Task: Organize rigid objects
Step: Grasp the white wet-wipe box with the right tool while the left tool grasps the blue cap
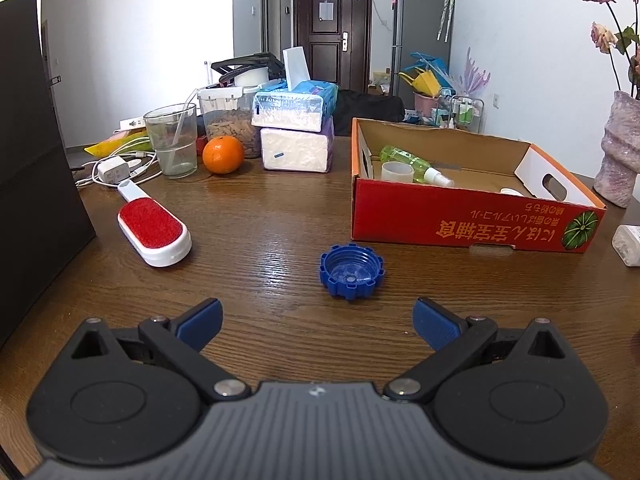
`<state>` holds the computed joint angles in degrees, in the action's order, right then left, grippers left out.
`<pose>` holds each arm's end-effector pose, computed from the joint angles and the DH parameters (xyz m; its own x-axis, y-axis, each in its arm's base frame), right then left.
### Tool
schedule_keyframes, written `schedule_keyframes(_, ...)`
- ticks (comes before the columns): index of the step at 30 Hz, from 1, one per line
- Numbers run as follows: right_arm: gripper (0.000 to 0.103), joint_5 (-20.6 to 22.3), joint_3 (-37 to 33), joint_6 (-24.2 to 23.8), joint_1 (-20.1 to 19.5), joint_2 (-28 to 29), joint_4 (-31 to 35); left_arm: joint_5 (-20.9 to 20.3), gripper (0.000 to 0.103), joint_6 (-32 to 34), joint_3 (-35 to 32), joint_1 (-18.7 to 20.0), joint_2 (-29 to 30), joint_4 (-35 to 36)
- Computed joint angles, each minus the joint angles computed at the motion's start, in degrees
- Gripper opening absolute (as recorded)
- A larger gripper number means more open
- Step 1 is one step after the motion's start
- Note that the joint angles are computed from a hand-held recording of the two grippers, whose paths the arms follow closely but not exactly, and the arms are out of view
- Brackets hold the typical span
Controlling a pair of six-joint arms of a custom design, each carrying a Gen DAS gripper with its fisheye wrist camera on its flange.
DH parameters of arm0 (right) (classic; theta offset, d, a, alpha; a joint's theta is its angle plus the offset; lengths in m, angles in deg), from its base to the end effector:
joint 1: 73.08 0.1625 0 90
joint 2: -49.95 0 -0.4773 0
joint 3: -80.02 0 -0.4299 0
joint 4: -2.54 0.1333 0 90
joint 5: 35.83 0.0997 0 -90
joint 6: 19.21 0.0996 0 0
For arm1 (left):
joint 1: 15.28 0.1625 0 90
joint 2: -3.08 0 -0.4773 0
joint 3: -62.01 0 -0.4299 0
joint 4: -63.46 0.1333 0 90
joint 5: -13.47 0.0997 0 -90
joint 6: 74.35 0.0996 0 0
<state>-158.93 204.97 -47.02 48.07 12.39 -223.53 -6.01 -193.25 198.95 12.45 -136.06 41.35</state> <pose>0.3398 -0.4097 0.0438 -0.6624 -0.3364 0.6693 -0.7356 0.4614 -0.4961 0.0355 -0.2380 0.3867 -0.6116 -0.5036 -0.6103 0.3538 0.5158 -0.7802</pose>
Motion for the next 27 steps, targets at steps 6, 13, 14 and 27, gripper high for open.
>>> schedule_keyframes(6,0.103,-0.6,-4.2,0.3,-1.8,1.1,4.9,1.5,0.103,3.0,0.3,2.6,0.6,-4.0)
schedule_keyframes(13,0.103,-1.8,-9.9,0.9,-3.7,4.1,9.4,3.8,0.103,9.0,1.0,6.3,1.3,-11.3)
schedule_keyframes(14,0.103,-2.0,-10.7,1.2,-4.0,4.6,9.9,4.1,0.103,10.1,1.1,6.8,1.5,-12.5)
schedule_keyframes(27,0.103,-5.0,-18.9,2.0,-5.8,9.1,15.0,8.0,0.103,35.0,4.3,15.4,3.7,-40.4)
